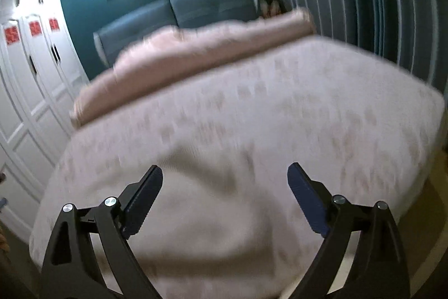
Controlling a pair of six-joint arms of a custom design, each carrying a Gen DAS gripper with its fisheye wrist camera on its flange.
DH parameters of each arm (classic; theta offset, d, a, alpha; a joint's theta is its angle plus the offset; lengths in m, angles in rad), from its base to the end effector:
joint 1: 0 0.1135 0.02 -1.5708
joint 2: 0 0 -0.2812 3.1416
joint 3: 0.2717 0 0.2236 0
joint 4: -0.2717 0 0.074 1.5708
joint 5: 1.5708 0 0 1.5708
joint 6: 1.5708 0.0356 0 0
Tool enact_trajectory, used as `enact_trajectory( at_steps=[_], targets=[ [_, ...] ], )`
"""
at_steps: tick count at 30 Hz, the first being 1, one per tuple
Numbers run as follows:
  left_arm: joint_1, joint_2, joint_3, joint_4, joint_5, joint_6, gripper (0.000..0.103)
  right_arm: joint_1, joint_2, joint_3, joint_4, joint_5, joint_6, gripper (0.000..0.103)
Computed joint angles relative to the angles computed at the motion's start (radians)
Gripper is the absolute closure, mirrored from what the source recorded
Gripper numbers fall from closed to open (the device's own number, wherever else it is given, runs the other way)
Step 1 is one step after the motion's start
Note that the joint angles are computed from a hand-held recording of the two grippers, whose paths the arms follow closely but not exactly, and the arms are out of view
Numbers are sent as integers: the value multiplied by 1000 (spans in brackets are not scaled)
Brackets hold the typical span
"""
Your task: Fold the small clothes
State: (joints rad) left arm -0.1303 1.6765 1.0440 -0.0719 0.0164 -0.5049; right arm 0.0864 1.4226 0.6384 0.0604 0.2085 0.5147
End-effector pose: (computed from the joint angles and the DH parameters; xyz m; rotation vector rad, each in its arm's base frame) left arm 0.3394 -0.0451 0.2432 -0.4197 2.2612 -0.3501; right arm 0.2546 0.0147 0.2099 0.5881 2.1995 0.0762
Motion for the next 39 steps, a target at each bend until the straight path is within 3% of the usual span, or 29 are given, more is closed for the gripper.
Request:
enact_trajectory(
  at_steps=[3, 7, 9, 11, 12, 13, 14, 16, 17, 18, 20, 27, 29, 32, 33, 34, 35, 36, 37, 39],
  targets=[
    [-1, 78, -53, 3, 80, -29, 14, -9, 56, -55, 8, -50, 24, 15],
    [-28, 246, 18, 2, 209, -48, 14, -13, 100, -83, 28, -108, 68, 15],
    [-52, 324, 87, -43, 209, -30, 14, -23, 139, -85, 46, -126, 67, 15],
    [-65, 331, 53, -4, 226, -12, 21, -25, 167, -91, 52, -120, 73, 15],
    [-66, 334, 31, 18, 225, 3, 38, -36, 190, -86, 57, -122, 74, 15],
    [-67, 346, 33, 21, 232, 19, 70, -53, 221, -80, 62, -127, 80, 15],
    [-60, 350, 25, 22, 251, 44, 77, -78, 257, -75, 77, -145, 84, 15],
    [-36, 317, -43, 54, 281, 60, 81, -131, 320, -68, 119, -198, 103, 15],
    [-28, 303, -63, 56, 286, 70, 82, -160, 357, -61, 148, -255, 99, 22],
    [-21, 287, -88, 55, 285, 87, 83, -178, 388, -48, 158, -300, 81, 54],
    [-9, 253, -131, 50, 294, 105, 84, -204, 473, 22, 102, -405, 32, 88],
    [23, 182, -292, 32, 266, 140, 103, -245, 257, -88, 82, -500, -44, 93],
    [39, 230, -302, 34, 265, 123, 103, -236, 352, -62, 53, -458, -85, 91],
    [50, 194, -347, 91, 317, 61, 103, -227, 423, -48, 61, -417, -49, 75],
    [32, 138, -355, 98, 301, 55, 103, -220, 395, -51, 63, -408, -40, 64],
    [15, 97, -354, 102, 279, 53, 96, -215, 376, -53, 64, -401, -38, 55],
    [-3, 69, -341, 98, 264, 57, 85, -208, 361, -58, 78, -394, -36, 45],
    [-27, 59, -308, 79, 240, 64, 44, -203, 356, -63, 90, -393, -38, 45],
    [-53, 64, -273, 63, 191, 58, 15, -202, 363, -63, 101, -400, -46, 45],
    [-99, 114, -213, 96, 104, 62, 16, -196, 389, -45, 90, -406, -32, 45]
  ],
)
